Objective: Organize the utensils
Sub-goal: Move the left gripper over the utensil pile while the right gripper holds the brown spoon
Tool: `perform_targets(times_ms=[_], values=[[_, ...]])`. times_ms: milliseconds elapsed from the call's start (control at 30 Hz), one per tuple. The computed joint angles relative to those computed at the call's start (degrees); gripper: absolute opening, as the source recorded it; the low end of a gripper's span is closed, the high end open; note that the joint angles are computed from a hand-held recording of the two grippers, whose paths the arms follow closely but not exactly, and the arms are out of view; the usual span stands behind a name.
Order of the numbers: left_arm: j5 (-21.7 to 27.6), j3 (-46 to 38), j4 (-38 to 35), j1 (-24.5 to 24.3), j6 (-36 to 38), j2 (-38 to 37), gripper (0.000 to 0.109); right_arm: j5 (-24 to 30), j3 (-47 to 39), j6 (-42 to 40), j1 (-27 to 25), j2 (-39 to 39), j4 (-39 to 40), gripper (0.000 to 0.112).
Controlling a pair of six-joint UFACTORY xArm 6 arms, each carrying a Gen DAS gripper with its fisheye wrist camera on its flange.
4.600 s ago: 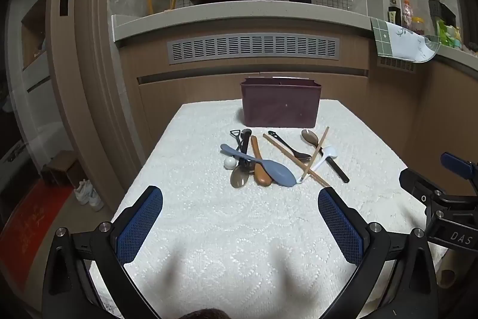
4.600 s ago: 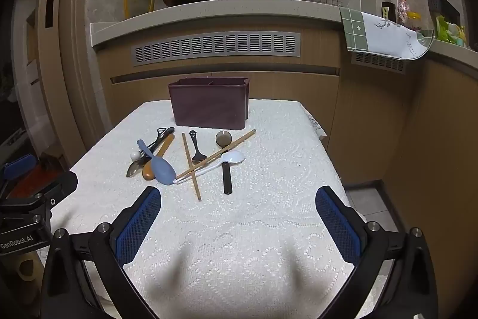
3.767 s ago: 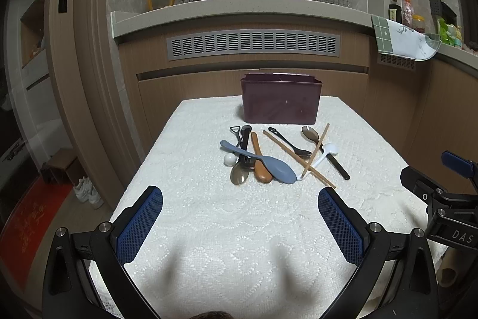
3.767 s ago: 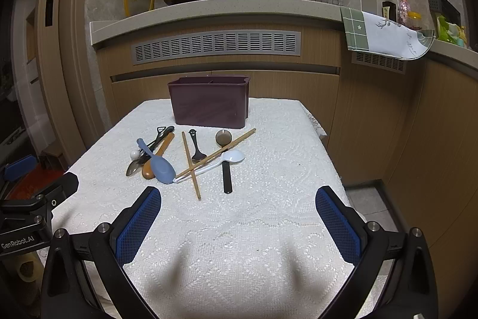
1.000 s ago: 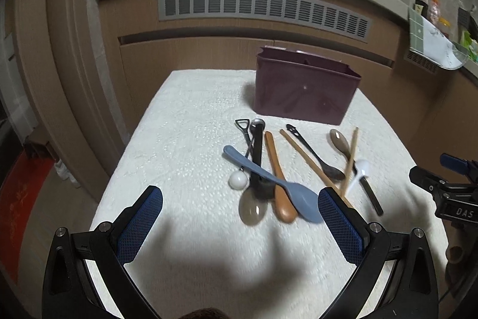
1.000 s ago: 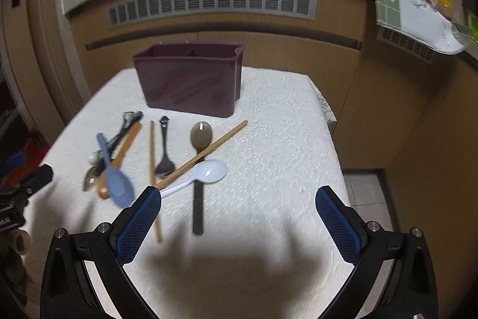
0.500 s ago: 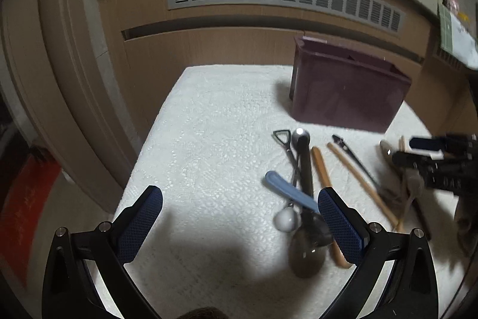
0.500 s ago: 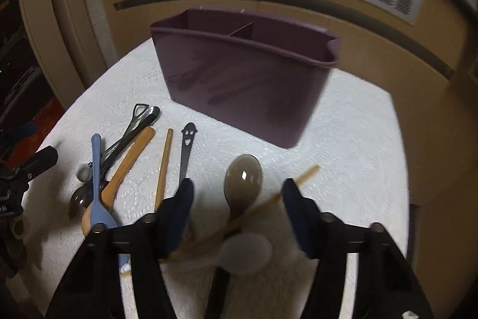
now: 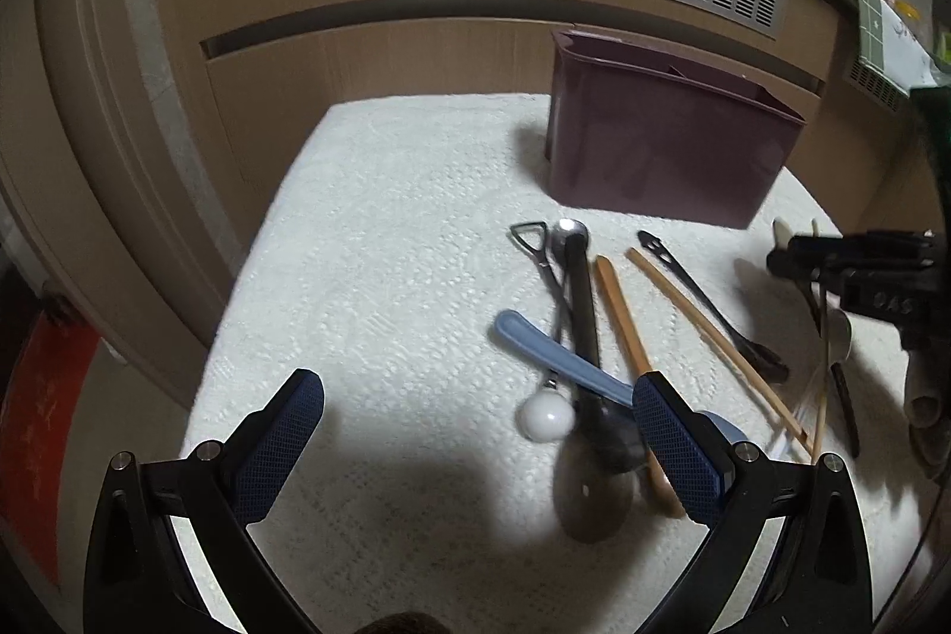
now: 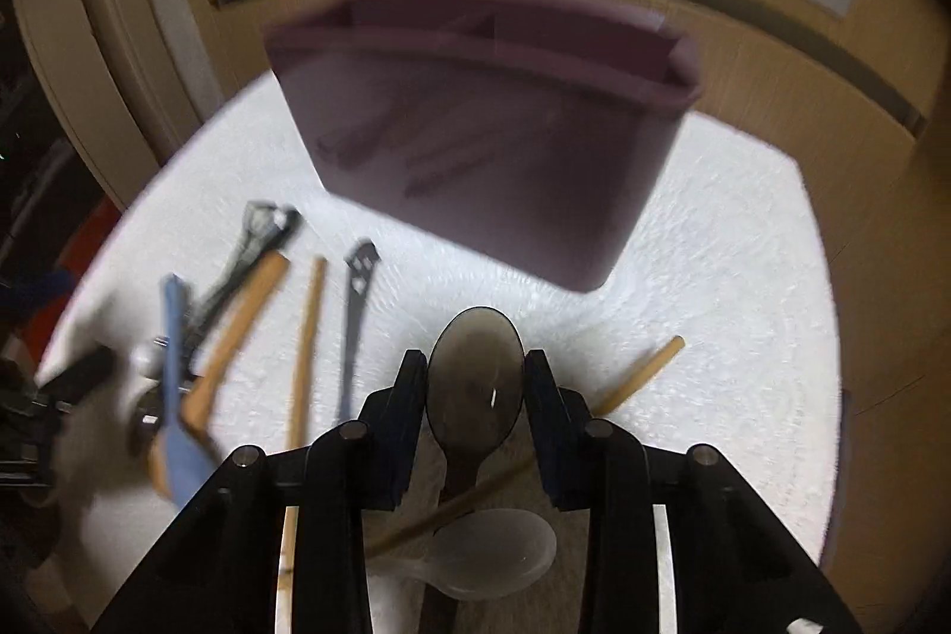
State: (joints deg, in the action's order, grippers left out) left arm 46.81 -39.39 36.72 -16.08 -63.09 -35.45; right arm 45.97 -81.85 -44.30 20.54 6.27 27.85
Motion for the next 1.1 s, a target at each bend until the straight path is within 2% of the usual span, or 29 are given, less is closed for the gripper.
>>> perform_targets(times_ms=[133,267,400,467,533,600,667,733,900,1100], values=[[0.0,-0.2,-3.5,-0.5,1.0,0.6,0.103,-0.6,2.7,-2.5,-1.1,-3.4,3.0,0.031],[-3.5,0.0,-10.0,0.3,4.4,1.1,0.103,-3.6,5.3,-3.6,-1.3,-5.1,3.5,0.031],[-5.3,-1.3,-10.9,-0.7,5.2,2.4,0.101,-1.4,3.7,-3.7,-3.6,-4.8,5.4,0.031],[-6.7,-2.6,-11.2,-1.2,6.1,4.0,0.093,-1.5,3.1,-2.9,-3.5,-4.2,5.4,0.031],[-8.6,-4.3,-13.8,-1.2,9.1,6.1,0.078,-1.8,3.3,-2.6,-3.7,-4.2,5.8,0.031],[-11.8,-6.4,-21.3,-0.7,15.6,9.5,0.066,-3.2,4.6,-2.6,-3.7,-4.7,6.5,0.031],[-12.3,-9.5,-28.3,-0.5,21.7,13.3,0.060,-4.3,5.8,-2.5,-4.0,-5.1,7.2,0.031],[-9.8,-13.7,-30.7,-0.3,24.5,17.6,0.051,-5.0,6.7,-2.3,-4.4,-5.4,7.8,0.031],[1.9,-25.8,-35.6,2.0,28.2,28.3,0.042,-6.6,8.3,-2.7,-5.3,-6.0,10.1,0.031],[11.6,-36.6,-30.0,1.0,29.9,35.7,0.021,-7.4,9.3,-3.8,-6.2,-6.4,12.6,0.031]])
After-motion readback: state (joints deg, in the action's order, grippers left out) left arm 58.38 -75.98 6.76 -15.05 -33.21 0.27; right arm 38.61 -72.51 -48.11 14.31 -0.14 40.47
